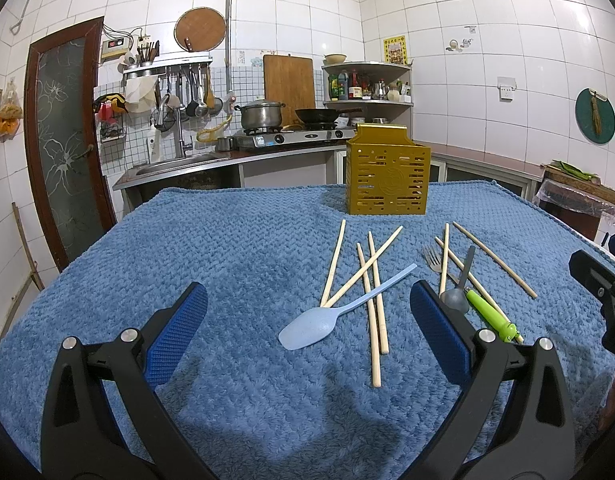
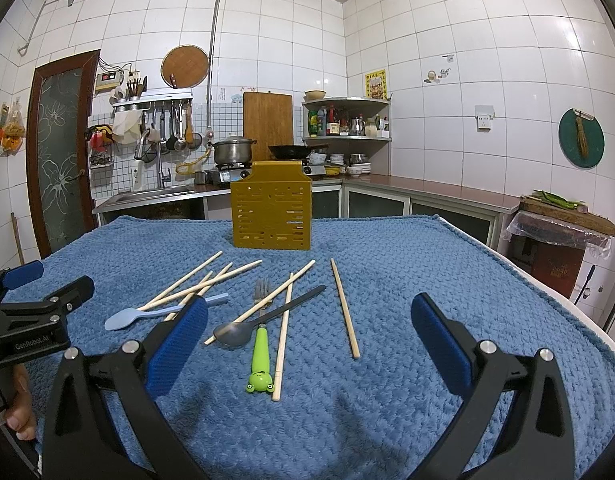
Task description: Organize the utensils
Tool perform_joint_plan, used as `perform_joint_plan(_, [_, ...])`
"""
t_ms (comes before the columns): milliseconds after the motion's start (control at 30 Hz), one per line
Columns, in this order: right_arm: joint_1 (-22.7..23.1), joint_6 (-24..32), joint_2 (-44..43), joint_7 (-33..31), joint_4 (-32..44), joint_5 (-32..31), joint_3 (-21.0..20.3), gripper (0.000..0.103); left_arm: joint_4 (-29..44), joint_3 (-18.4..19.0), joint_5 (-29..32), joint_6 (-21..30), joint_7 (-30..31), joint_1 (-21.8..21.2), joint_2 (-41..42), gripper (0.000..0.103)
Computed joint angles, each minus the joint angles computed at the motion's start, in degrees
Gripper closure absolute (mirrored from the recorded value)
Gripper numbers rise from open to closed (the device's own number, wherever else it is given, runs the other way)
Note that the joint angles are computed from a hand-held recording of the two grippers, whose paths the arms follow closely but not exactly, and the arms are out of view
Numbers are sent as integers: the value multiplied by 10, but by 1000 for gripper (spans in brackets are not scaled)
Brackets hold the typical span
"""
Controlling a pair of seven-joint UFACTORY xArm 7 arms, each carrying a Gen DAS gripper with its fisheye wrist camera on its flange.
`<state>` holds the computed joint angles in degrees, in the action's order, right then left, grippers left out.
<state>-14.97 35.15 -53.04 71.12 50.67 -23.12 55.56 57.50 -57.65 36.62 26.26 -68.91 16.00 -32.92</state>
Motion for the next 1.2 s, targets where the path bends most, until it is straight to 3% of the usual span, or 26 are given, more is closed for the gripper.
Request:
perform_joint_plan(267, [5,-5,-2,1,0,-1,-5,4,8,8,-3,10,7,-16,22,5])
perform_joint_plan(500, [9,-21,15,-18,14,-2,-32,4,44,50,19,57,12,-63,61,5])
perform_joint_plan(733, [28,-9,91,-70,57,-12,-81,4,138,104,22,127,84,-122,154,5])
perform_joint_plan(933, [14,32,194,-99,132,-55,-93,4,235,136,20,169,131,-161,243,5])
perform_joint_plan(1067, [25,35,290,-116,174,-74,-118,4,324,132,96,230,126,-187,337,5])
perform_joint_plan(1200, [16,63,371,-101,210,-125,-108,4,403,157,130,261,128,-234,430,6])
